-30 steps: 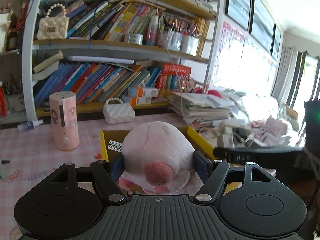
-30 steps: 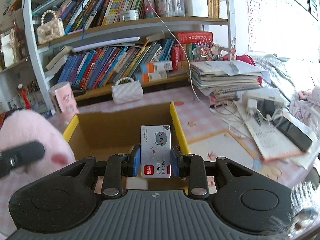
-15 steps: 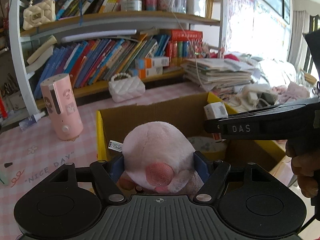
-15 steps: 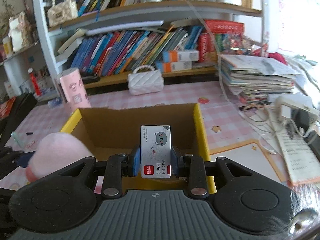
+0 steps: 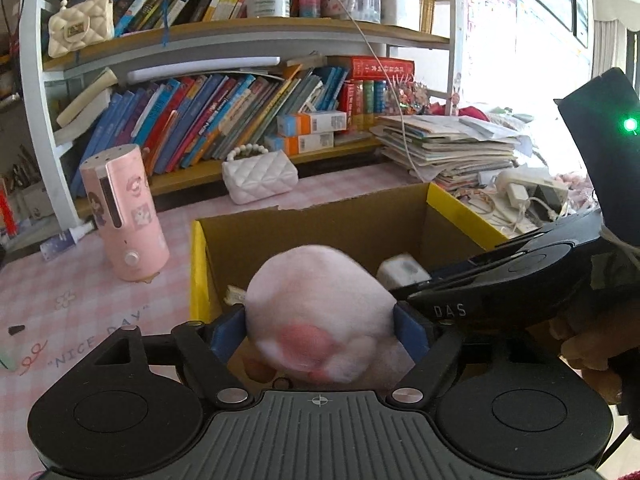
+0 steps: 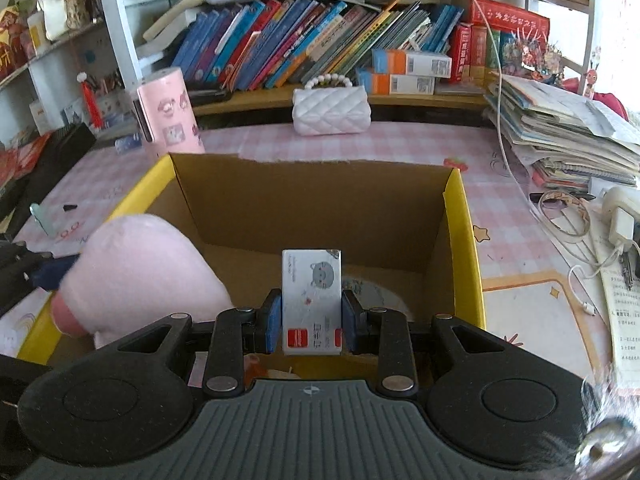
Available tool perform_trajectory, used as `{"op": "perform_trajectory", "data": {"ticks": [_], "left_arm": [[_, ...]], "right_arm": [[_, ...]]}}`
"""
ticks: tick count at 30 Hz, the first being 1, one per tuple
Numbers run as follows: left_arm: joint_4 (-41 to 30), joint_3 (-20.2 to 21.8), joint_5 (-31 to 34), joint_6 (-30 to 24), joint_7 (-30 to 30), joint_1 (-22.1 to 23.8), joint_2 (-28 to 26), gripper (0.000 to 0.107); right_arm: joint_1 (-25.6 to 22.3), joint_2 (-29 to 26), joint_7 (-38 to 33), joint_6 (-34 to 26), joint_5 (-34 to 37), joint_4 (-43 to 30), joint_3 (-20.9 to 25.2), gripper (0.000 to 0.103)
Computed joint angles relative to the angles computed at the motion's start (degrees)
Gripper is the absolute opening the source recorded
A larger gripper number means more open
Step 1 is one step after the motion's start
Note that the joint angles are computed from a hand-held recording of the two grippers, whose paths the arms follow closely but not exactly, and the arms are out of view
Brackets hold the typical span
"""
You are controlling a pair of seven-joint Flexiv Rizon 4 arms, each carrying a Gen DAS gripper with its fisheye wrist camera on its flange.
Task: Organize objects
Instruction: 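Lower both tools into the box and open them, releasing plush and card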
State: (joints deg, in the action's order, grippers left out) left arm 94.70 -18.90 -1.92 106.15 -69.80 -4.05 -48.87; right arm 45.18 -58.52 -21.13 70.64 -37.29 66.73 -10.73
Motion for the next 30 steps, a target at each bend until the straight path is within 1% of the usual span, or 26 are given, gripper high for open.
{"op": "perform_trajectory", "data": {"ticks": [2, 6, 8, 11, 14, 19, 24, 27, 30], "left_arm": [[-0.1, 0.8, -0.4, 0.0, -0.2, -0.6, 0.1, 0.082], [0.1, 1.9, -0.8, -0.1, -0.3, -1.3, 0.4, 0.082], [0.4, 2.4, -0.9, 0.2, -0.4, -1.6, 0.7, 0.082], [1.2, 1.4, -0.4, 1.1, -0.7, -0.6, 1.0, 0.082], [2.0, 0.8, 0.3, 2.5, -1.5, 0.2, 1.4, 0.083], [4.0, -0.2, 2.2, 5.5, -3.3, 1.7, 2.5, 0.084], [6.8, -2.1, 5.5, 8.4, -6.3, 4.5, 4.1, 0.085], [8.5, -2.6, 7.9, 10.5, -8.2, 5.9, 5.1, 0.087], [10.5, -3.3, 10.7, 12.2, -10.3, 7.7, 6.0, 0.088]], "right_arm": [[-0.9, -0.3, -1.7, -0.1, 0.8, -0.8, 1.6, 0.028], [-1.2, -0.6, -4.2, -0.9, 1.5, -1.5, 2.5, 0.028], [-1.1, -0.6, -4.4, -0.9, 1.9, -1.6, 2.4, 0.029], [-0.5, -0.4, -3.0, -0.3, 2.1, -1.0, 1.2, 0.029], [0.2, -0.2, -1.3, 0.1, 1.6, -0.4, -0.1, 0.032], [2.9, 1.3, 5.7, 3.2, -0.9, 2.9, -5.1, 0.034], [7.5, 3.9, 15.4, 6.2, -6.5, 8.0, -12.7, 0.035], [11.1, 5.7, 22.8, 6.2, -10.6, 11.4, -17.6, 0.038], [14.5, 7.9, 29.6, 5.6, -14.8, 15.2, -21.2, 0.038]]}}
